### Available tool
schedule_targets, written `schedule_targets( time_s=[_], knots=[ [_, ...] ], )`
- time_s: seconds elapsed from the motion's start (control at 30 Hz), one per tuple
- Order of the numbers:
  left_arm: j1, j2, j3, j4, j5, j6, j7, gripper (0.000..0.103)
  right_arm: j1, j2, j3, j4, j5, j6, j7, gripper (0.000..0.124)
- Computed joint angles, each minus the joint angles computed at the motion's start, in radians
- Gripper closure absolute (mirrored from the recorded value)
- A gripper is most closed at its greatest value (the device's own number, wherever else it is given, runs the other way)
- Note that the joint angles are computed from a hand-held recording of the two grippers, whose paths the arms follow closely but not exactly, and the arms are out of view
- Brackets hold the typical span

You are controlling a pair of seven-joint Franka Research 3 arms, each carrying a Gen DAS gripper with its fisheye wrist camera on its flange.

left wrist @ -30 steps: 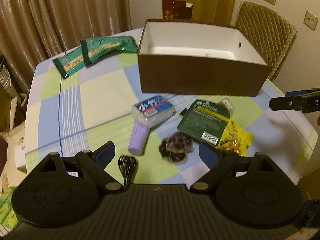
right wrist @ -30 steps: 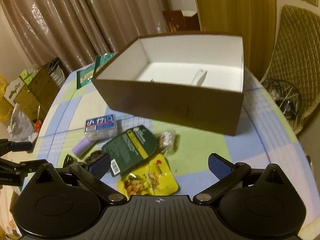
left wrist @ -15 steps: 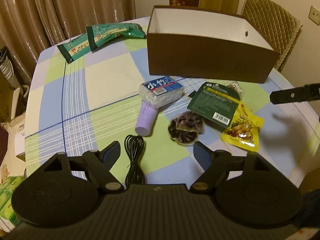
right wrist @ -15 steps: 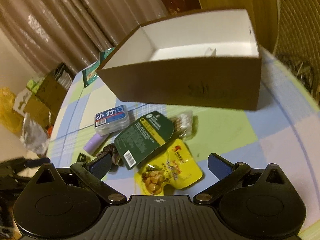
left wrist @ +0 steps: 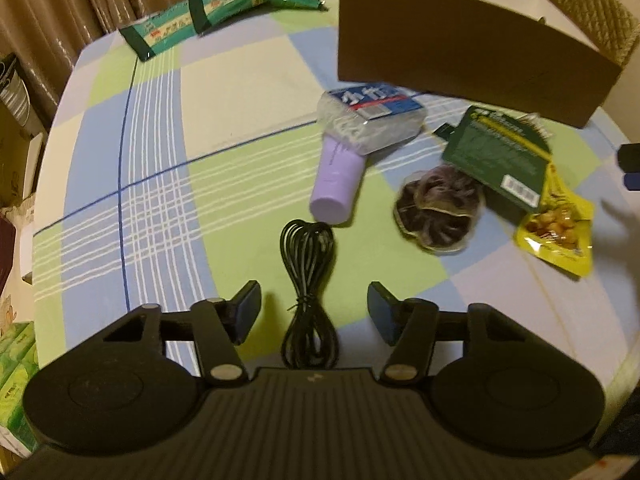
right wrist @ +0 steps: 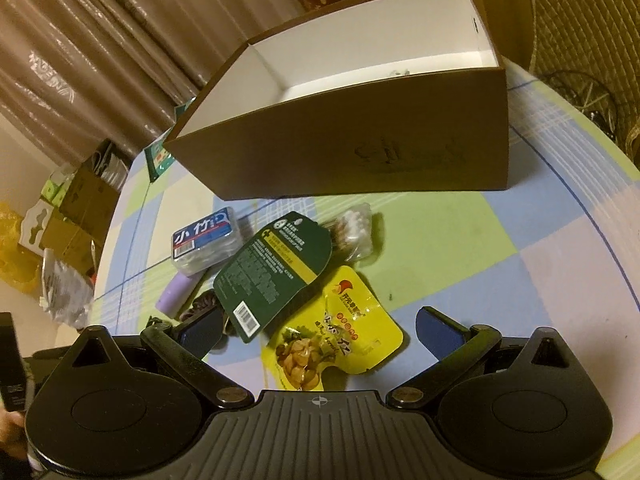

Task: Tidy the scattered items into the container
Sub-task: 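Move the left gripper back to the black cable and grasp it, then grasp the green card-packaged item with the right gripper and lift it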

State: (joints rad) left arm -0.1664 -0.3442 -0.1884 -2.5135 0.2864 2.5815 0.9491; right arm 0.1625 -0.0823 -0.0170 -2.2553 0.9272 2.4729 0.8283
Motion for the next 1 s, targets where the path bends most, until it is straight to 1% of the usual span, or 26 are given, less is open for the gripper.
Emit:
schedule_targets(
  time_s=[0.03,0.1,0.17,0.23,0.27,0.3,0.43,0.57,0.7,0.73,0.77,0.8,0.83,0.9,0.97,1.0],
  knots=[
    [-0.001,0.009,0.005,0.001,-0.005,0.004,0.005,0.057,-0.001,0.002,0.000,0.002,0.002,-0.001,0.005,0.023],
    [0.000,0.024,0.010,0.004,-0.014,0.008,0.011,0.064,-0.001,0.009,0.000,0.009,0.007,-0.004,0.014,0.023],
    [0.002,0.026,0.017,-0.005,-0.024,0.036,0.014,0.064,-0.003,0.019,-0.002,0.018,0.027,-0.016,0.015,0.024],
    [0.004,0.022,0.020,-0.013,-0.029,0.052,0.016,0.069,-0.005,0.030,-0.003,0.029,0.063,-0.038,0.005,0.028],
    [0.006,0.019,0.019,-0.017,-0.028,0.058,0.017,0.080,-0.007,0.038,-0.004,0.037,0.086,-0.056,-0.001,0.032],
    [0.006,0.016,0.020,-0.021,-0.030,0.064,0.019,0.085,-0.010,0.048,-0.005,0.045,0.109,-0.077,-0.004,0.036],
    [0.011,-0.014,0.017,-0.045,-0.042,0.060,-0.003,0.085,-0.024,0.097,0.001,0.074,0.202,-0.150,-0.012,0.056],
    [0.006,-0.055,0.025,-0.076,-0.065,0.045,-0.018,0.085,-0.037,0.151,0.016,0.103,0.260,-0.173,0.031,0.064],
    [0.007,-0.079,0.032,-0.092,-0.078,0.036,-0.027,0.085,-0.053,0.203,0.029,0.132,0.319,-0.168,0.052,0.067],
    [0.006,-0.081,0.034,-0.094,-0.083,0.038,-0.027,0.085,-0.058,0.218,0.033,0.140,0.337,-0.168,0.054,0.069],
    [0.006,-0.081,0.036,-0.094,-0.087,0.039,-0.028,0.085,-0.064,0.234,0.035,0.151,0.354,-0.178,0.054,0.073],
    [0.007,-0.079,0.035,-0.093,-0.088,0.039,-0.031,0.085,-0.071,0.249,0.039,0.161,0.366,-0.193,0.056,0.083],
    [0.009,-0.077,0.033,-0.091,-0.086,0.038,-0.033,0.085,-0.079,0.263,0.042,0.172,0.376,-0.214,0.058,0.097],
    [0.011,-0.075,0.028,-0.088,-0.080,0.035,-0.037,0.085,-0.095,0.277,0.047,0.182,0.394,-0.251,0.055,0.115],
    [0.012,-0.073,0.026,-0.087,-0.077,0.034,-0.041,0.085,-0.110,0.276,0.051,0.180,0.442,-0.277,0.025,0.123],
    [0.012,-0.073,0.026,-0.086,-0.077,0.033,-0.042,0.085,-0.114,0.271,0.052,0.180,0.455,-0.285,0.006,0.124]
  ],
)
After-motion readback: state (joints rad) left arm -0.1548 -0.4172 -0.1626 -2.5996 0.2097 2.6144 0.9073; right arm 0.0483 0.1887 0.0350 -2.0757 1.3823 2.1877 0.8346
